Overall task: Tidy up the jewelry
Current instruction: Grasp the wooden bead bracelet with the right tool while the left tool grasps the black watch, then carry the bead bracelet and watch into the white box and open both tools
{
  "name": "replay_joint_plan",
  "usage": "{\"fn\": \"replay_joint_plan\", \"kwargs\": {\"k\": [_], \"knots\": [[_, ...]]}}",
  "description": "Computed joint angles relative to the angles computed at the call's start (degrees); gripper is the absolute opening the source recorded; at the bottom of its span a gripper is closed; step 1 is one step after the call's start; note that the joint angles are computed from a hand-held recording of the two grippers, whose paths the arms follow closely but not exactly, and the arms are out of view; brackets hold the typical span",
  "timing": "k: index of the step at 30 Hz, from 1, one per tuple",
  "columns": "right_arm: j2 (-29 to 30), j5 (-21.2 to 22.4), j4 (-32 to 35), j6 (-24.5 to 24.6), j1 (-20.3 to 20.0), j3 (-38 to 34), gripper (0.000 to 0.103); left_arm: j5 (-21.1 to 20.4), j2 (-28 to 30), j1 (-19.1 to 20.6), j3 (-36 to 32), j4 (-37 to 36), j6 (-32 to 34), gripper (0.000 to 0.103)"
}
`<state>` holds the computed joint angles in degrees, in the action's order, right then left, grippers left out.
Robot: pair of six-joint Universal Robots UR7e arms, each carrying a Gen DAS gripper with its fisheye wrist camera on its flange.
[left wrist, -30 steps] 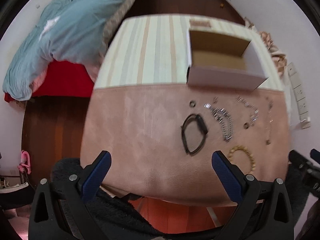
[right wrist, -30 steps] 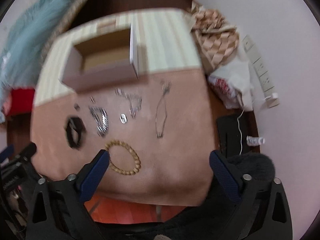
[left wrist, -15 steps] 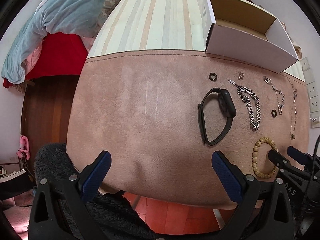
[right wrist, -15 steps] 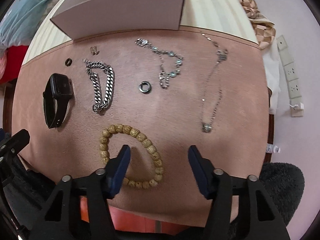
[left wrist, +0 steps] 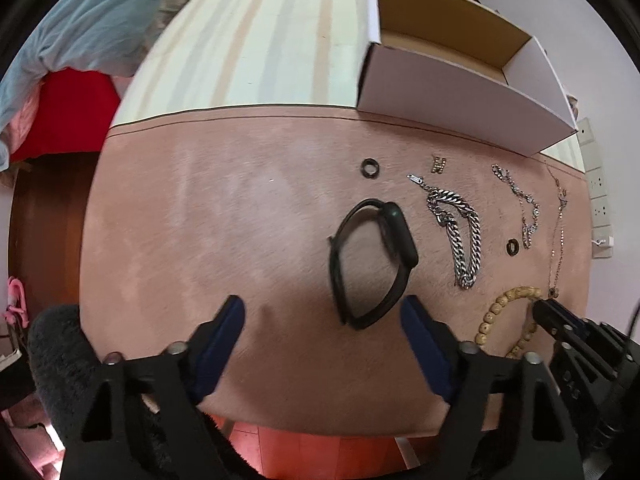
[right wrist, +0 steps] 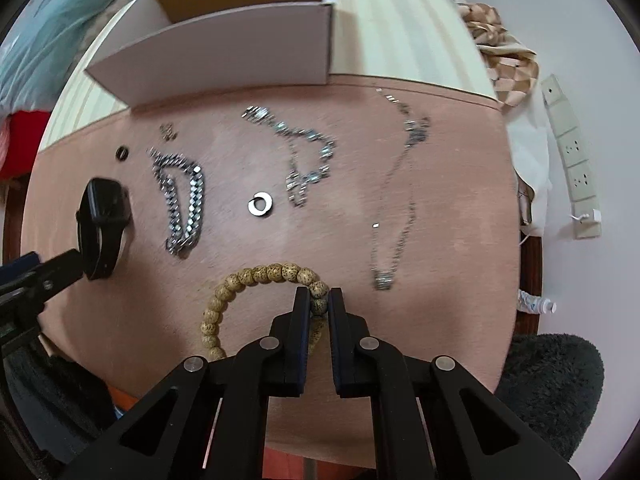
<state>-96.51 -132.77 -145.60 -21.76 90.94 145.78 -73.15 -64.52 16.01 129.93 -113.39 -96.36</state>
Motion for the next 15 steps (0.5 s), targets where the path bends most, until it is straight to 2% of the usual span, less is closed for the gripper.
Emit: {"fn": "replay_joint_plan", "kwargs": {"k": [2,4,6,8,12,15], "knots": [[-0.31,0.13,0.46,-0.37,-0.38,-0.47,0.009,0.35,0.52,1.03,0.34,-2.17,1.47,0.053],[0.00,0.10,0.69,-0.12,-0.65,-0.78,0.009,0.94,1.04,1.48,0.18,-2.73,2.22,0.048],[0.48,0.00,0.66,0.38,-0.78,-0.80,0.009,1.79,1.77,1.82,-0.15,-2.60,3.43,0.029],[1.20,-0.27,-0.35,-0.19,-1.60,-0.61,0.009,2.15,2.41,2.24,-0.18,-2.66,4.66,0.021],[1.53,-0.96,-1.57,-0.47,-1.99,0.17,0.010,3.39,3.21,2.52,-0.10,-2.16,6.00,0.009],[1.75,-1.61,-2.27,-0.14,-0.99,0.48,0.010,3.48,3.25,2.16,1.11,-3.30,6.11,0.008]]}}
